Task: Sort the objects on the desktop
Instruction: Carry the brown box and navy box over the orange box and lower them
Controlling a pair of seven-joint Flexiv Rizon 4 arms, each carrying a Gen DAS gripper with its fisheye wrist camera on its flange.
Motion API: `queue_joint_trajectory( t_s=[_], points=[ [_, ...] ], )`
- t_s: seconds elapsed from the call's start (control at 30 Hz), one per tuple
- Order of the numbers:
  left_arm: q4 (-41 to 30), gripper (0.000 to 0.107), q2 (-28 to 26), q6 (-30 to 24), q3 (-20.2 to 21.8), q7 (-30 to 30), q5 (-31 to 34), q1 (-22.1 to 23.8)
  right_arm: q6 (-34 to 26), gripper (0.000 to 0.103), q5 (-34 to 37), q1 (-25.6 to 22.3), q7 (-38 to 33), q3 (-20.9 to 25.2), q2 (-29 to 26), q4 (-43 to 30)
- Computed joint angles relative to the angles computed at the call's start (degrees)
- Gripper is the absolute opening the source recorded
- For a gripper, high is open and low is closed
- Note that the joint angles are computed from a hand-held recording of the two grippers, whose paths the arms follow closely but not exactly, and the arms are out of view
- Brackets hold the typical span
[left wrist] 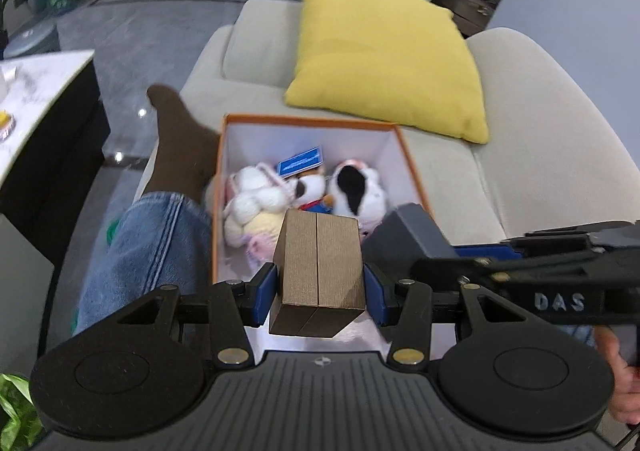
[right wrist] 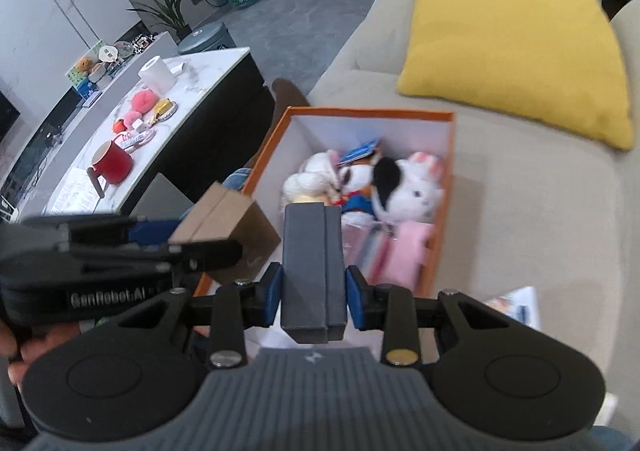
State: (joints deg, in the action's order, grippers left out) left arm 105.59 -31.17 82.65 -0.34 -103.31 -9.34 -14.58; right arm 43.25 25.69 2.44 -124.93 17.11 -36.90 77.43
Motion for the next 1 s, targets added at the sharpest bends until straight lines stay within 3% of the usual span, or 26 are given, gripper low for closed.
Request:
queue_joint_trajectory(
  t_s=[0.2,0.53,0.73,1.0],
  points=[
    [4.23,0.054,-1.56,5.83,-8.96,5.60,-5.94,8.68,1.33,0.035,-3.65,4.54,8.58,-1.72,-4.68,-2.72],
    [6.17,0.054,-4.65,10.89,-15.95,6.70,-8.80,14.43,-1.01,0.035,-9.02,6.84,19.01,-2.17,-9.82,-7.65],
    [4.17,0.054,-6.82,12.56,-9.27,3.53,-8.17,7.93,-1.91,0.036,-10.84,7.49,21.66,-2.23,-11.41,-9.01],
    [-1.27,0.054,-9.51,7.68,1.76,-1.05,-7.03,-1.49,0.16,0.038,-12.40,7.93,23.07,-2.19,-11.99,-9.13]
  ],
)
